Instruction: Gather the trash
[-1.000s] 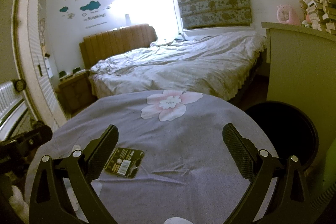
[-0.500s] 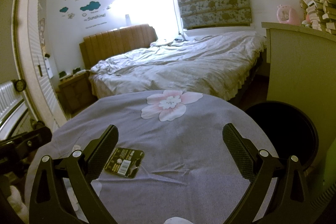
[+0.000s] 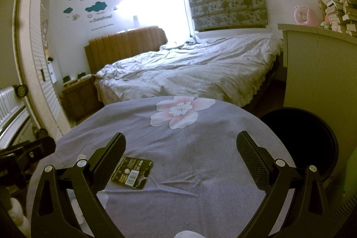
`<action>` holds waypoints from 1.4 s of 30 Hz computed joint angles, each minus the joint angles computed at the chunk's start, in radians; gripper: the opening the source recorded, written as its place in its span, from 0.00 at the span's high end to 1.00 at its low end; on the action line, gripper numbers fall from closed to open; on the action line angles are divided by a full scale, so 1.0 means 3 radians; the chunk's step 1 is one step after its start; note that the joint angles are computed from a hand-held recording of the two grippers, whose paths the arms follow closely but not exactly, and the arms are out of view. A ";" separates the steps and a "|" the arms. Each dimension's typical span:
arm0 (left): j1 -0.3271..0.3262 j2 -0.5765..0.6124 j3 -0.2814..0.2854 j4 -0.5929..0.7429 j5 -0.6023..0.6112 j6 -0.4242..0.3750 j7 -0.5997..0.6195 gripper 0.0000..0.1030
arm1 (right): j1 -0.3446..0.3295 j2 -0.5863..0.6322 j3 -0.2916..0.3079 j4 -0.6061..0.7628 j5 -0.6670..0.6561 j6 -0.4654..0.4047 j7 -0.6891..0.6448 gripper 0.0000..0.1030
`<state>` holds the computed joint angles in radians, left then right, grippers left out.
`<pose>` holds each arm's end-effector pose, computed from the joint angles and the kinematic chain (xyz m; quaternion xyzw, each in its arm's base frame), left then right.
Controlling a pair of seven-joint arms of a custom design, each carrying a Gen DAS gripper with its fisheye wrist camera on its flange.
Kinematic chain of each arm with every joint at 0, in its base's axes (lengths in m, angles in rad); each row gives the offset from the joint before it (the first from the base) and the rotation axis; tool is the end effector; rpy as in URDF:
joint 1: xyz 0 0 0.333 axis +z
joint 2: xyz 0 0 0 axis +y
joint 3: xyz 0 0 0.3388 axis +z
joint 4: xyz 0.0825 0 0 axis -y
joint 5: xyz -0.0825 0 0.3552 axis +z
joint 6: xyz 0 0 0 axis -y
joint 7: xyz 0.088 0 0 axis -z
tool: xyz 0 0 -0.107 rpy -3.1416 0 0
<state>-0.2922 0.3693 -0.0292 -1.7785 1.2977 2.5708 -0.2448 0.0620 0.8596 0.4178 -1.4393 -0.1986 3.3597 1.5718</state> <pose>0.6216 -0.2211 0.4234 -0.7647 0.4565 -0.2803 0.3580 0.7170 0.2652 0.3787 -0.6944 0.4757 -0.2238 0.4914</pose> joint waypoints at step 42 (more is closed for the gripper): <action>0.0054 -0.0222 -0.0077 -0.0203 0.0575 0.0058 -0.0405 0.05 | -0.1274 -0.0570 0.1592 -0.0909 0.0352 -0.0479 -0.0733 0.05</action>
<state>-0.2761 0.3026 -0.0525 -1.8395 1.4702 2.5881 -0.3664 -0.3201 0.6886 0.8954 -1.7121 -0.0931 3.2161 1.3520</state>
